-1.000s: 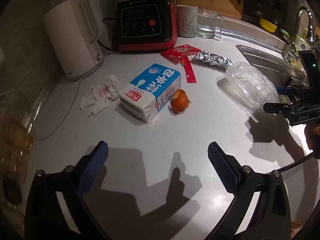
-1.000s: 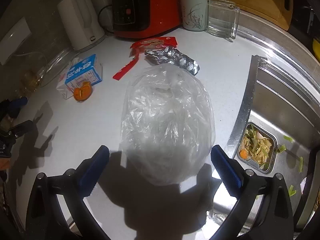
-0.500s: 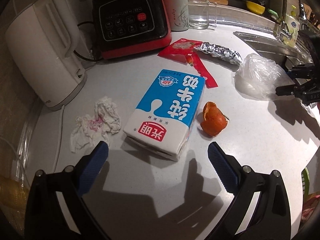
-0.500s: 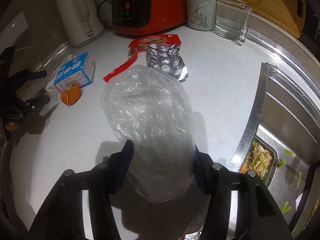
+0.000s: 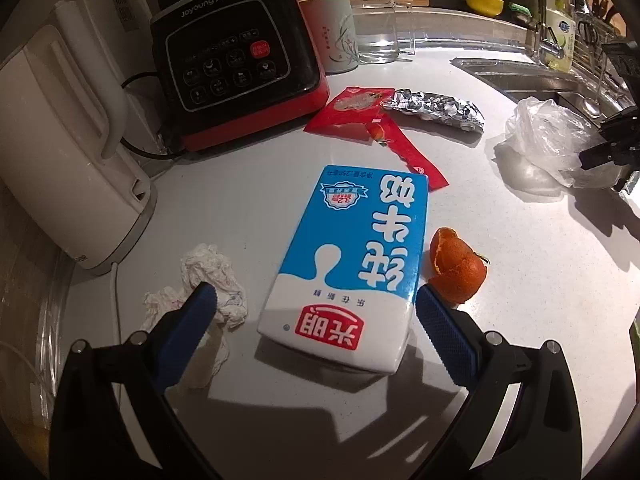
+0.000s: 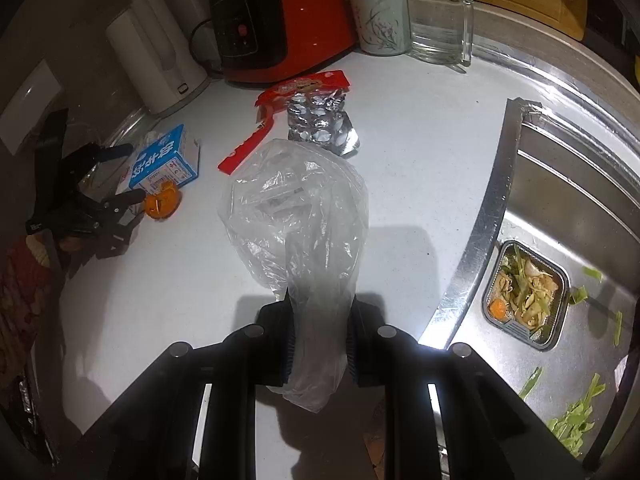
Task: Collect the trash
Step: 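Grasp the clear plastic bag with the right tool while the left tool grasps the milk carton, then drop the milk carton into the green basket with left tool while right tool drops the plastic bag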
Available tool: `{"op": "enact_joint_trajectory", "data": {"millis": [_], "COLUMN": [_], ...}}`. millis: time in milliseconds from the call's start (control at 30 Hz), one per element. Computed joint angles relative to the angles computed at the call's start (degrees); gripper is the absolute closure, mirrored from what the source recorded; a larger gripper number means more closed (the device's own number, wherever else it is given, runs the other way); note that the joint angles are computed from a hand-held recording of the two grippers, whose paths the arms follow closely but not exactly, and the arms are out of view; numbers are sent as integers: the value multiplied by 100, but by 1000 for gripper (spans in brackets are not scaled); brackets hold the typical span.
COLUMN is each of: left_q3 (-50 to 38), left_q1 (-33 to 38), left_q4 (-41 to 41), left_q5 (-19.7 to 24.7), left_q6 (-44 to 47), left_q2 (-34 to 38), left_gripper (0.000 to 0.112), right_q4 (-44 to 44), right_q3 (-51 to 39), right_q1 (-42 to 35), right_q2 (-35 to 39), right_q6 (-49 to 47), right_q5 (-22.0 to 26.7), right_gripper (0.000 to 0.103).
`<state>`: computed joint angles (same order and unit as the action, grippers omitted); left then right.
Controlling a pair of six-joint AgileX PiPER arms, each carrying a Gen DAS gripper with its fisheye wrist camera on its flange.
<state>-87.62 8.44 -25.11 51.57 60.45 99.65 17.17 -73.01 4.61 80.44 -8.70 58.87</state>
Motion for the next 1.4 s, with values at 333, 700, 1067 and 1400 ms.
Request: {"op": "enact_joint_trajectory", "data": {"millis": [333, 700, 1067, 1400], "left_q3": [243, 576, 1267, 2220], "left_q1": [-149, 13, 471, 1171], "left_q4": [138, -54, -292, -668], "left_q5": [-169, -30, 385, 1404], "left_q6": [-114, -147, -669, -1462], "left_q2": [-162, -643, -1701, -3222], "left_gripper": [37, 40, 41, 44], "right_q4": [262, 577, 1042, 1582], "right_q3": [160, 227, 366, 721], "right_q1": [-176, -293, -392, -738], "right_q2": [-130, -408, -1082, -2189], "right_q6": [-56, -123, -154, -175], "right_q5": [40, 120, 355, 962], "right_gripper": [82, 82, 82, 82]}}
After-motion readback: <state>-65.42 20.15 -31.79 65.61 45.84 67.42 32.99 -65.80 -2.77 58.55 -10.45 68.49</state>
